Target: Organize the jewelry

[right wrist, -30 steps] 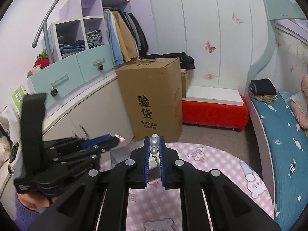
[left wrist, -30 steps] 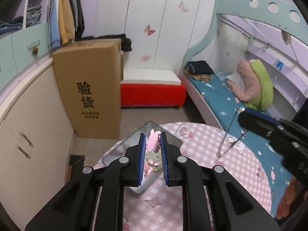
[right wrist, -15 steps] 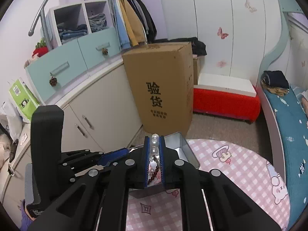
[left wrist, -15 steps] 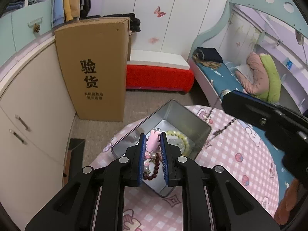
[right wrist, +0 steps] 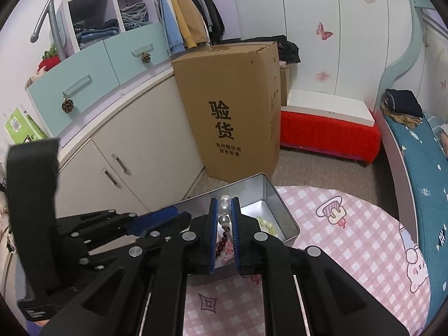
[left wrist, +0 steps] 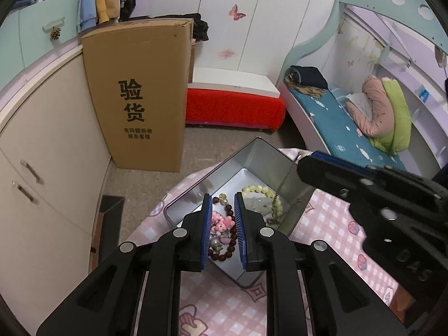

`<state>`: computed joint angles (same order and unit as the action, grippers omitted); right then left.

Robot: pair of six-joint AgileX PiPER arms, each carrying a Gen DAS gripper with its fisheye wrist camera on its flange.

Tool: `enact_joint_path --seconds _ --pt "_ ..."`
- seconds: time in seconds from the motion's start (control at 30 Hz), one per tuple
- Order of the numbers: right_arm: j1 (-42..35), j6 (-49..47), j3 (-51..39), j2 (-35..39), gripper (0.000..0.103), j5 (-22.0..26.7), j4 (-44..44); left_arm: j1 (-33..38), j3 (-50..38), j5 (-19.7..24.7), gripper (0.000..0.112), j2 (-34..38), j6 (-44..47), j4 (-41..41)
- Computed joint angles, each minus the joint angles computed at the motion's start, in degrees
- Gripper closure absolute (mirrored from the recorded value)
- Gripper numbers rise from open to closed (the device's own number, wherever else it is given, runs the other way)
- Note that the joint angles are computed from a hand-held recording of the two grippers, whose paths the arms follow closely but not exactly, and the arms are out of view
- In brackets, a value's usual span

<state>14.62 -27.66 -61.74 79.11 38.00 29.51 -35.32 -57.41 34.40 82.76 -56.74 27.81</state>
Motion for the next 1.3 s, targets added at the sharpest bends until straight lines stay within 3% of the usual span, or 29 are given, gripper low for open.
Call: enact_joint_path --seconds 0.27,0.4,0.67,0.77,1.0,1.23,1.3 --pt "0.41 1.39 0.40 2.43 0.094 -0.39 -1.14 0.22 0.43 0.60 0.093 -0.95 -0.16 -0.06" --pt "0.24 1.94 0.60 2.98 0.091 -0.52 -1.61 -0.70 0.72 2.02 0.073 -1.19 -4.44 3.83" --pt "-0.76 2.43 0.58 2.37 0.088 0.49 -1.74 -2.11 0.98 3.40 0.065 -2.68 -6.25 5.56" --pt "-1.79 2.28 1.79 0.14 0.080 0.76 -1.59 -3.68 0.80 5.25 0.062 -3.66 -8.67 8.00" --pt "-7.07 -0.21 5.50 -7.74 0.054 3.78 -0.50 -13.89 -0.02 15.39 0.041 -6.97 -19.43 17.04" --pt "-17.06 -7.44 10.52 -18.51 0.046 10.85 5.26 -26.28 -1.97 26.56 0.030 -8.62 -26.65 22.15" --pt "-21.11 -10.60 11.45 -21.18 0.038 14.23 7.84 -30.36 -3.12 31.05 0.030 -7.88 -28.33 23.27"
